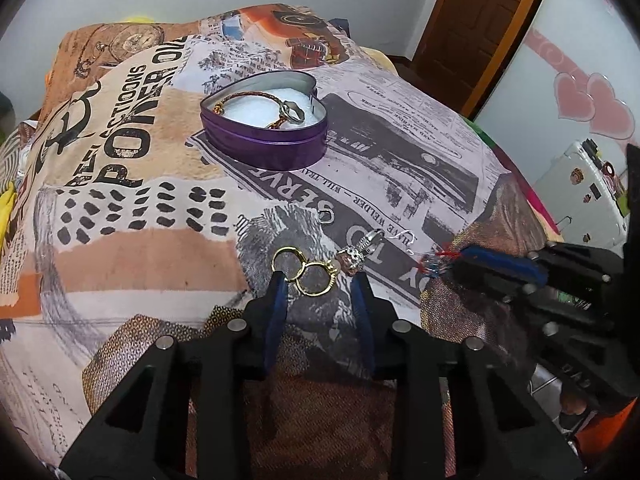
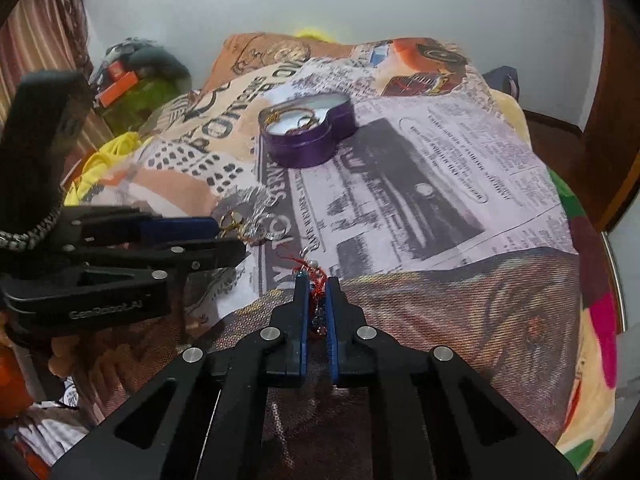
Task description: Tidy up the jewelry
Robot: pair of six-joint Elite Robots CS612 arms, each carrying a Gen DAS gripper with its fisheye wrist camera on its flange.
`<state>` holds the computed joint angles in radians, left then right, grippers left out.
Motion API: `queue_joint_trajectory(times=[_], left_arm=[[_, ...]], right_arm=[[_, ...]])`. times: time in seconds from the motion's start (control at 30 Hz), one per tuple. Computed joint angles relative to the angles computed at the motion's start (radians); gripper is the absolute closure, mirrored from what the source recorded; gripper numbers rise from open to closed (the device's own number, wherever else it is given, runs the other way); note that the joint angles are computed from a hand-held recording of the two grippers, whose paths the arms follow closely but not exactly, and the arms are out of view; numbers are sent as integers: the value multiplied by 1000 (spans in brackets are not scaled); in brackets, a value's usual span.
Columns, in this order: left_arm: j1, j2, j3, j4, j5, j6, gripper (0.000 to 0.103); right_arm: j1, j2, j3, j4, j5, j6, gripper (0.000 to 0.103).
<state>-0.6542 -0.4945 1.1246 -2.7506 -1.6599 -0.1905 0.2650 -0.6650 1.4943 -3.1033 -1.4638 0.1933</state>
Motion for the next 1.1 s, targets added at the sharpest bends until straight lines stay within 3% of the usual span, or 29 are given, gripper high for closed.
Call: queue_joint_trajectory(times=[0.47,0.87,1.1], left_arm=[[-2,20,-35,14,21,-7,84],[-2,-5,7,-18,42,-19,84],[2,-23,33,-9,18,10,84]], right_arm=[[-9,-20,15,-99,-29,19,96],[-9,-22,-2,-155,-21,1,96],[-10,-1,-28,-91,-12,19,96]])
